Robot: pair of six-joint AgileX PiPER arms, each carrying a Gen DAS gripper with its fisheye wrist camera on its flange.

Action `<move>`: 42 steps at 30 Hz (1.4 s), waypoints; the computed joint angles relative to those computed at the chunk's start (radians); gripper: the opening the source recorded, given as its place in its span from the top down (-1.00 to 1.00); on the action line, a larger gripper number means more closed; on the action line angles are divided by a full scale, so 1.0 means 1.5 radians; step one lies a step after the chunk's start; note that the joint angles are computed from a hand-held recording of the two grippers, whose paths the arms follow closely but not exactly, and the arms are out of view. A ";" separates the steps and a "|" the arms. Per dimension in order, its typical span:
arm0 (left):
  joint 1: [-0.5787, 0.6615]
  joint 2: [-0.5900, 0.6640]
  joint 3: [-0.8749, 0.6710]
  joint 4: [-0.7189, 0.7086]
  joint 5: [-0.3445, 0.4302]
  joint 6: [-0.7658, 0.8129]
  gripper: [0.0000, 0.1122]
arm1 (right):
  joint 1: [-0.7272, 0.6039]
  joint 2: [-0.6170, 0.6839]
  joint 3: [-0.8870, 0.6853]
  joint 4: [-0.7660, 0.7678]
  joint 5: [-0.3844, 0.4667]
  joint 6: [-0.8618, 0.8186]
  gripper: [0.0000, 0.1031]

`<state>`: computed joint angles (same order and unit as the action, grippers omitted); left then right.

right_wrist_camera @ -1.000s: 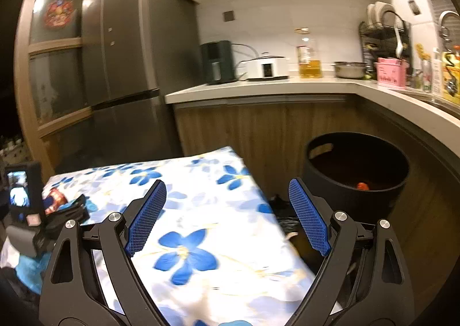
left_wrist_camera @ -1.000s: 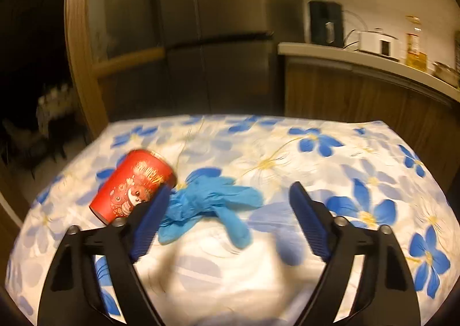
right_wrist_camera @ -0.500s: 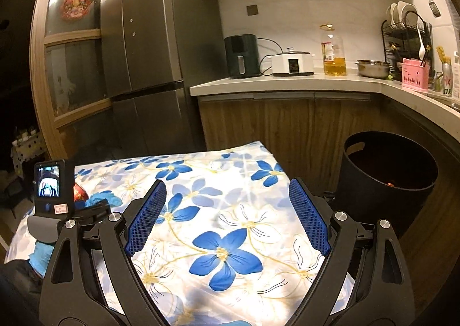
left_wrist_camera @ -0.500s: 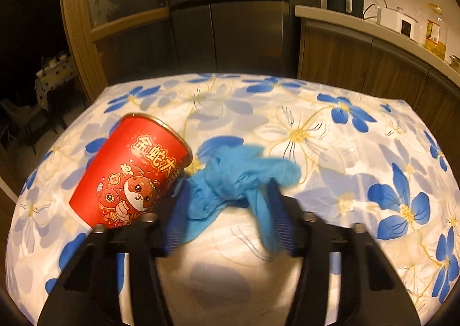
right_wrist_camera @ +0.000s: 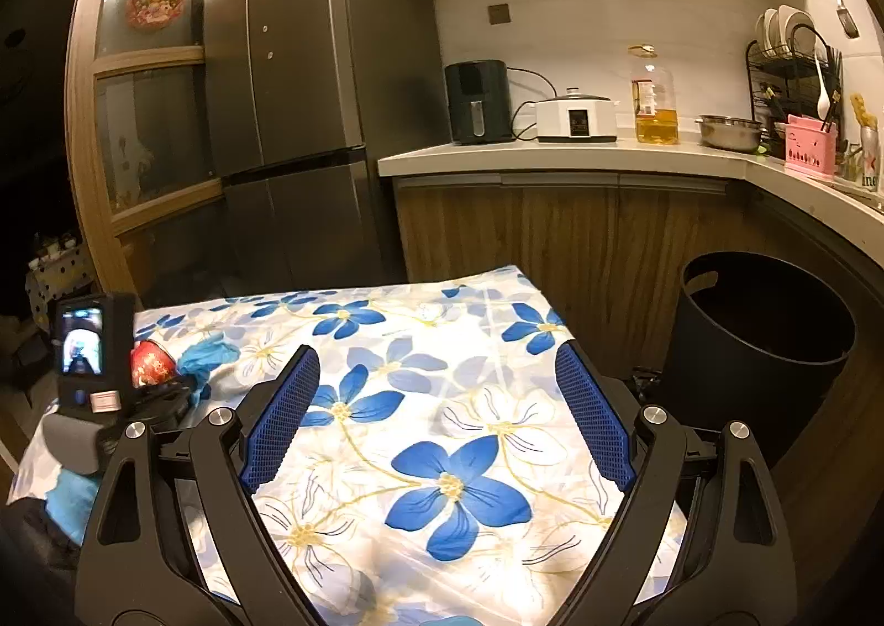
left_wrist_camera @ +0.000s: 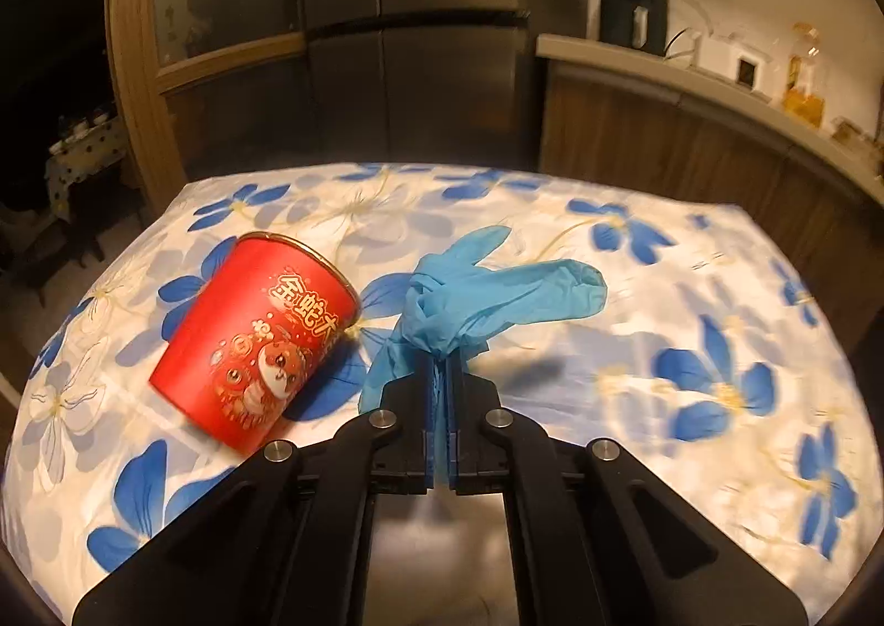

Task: Collect trash
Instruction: 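Grasp the blue glove with the left tool while the right tool grasps the red paper cup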

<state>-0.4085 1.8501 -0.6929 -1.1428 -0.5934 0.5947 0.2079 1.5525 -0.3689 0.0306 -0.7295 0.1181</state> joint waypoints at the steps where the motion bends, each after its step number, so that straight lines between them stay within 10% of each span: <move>1: -0.008 -0.021 0.024 0.027 -0.006 -0.032 0.96 | 0.002 0.004 -0.005 0.000 0.002 -0.001 -0.67; 11: -0.076 -0.249 0.266 0.053 -0.104 -0.154 0.96 | 0.144 0.070 -0.082 0.052 0.041 -0.012 -0.67; 18: 0.068 -0.351 0.377 0.102 -0.087 -0.172 0.96 | 0.319 0.196 -0.236 0.115 0.096 -0.040 -0.74; 33: 0.541 -0.431 0.440 0.716 0.025 -0.513 0.96 | 0.444 0.420 -0.644 0.680 0.309 -0.503 -0.82; 42: 0.582 -0.382 0.428 0.821 -0.008 -0.573 0.96 | 0.428 0.461 -0.720 0.966 0.365 -0.768 -0.35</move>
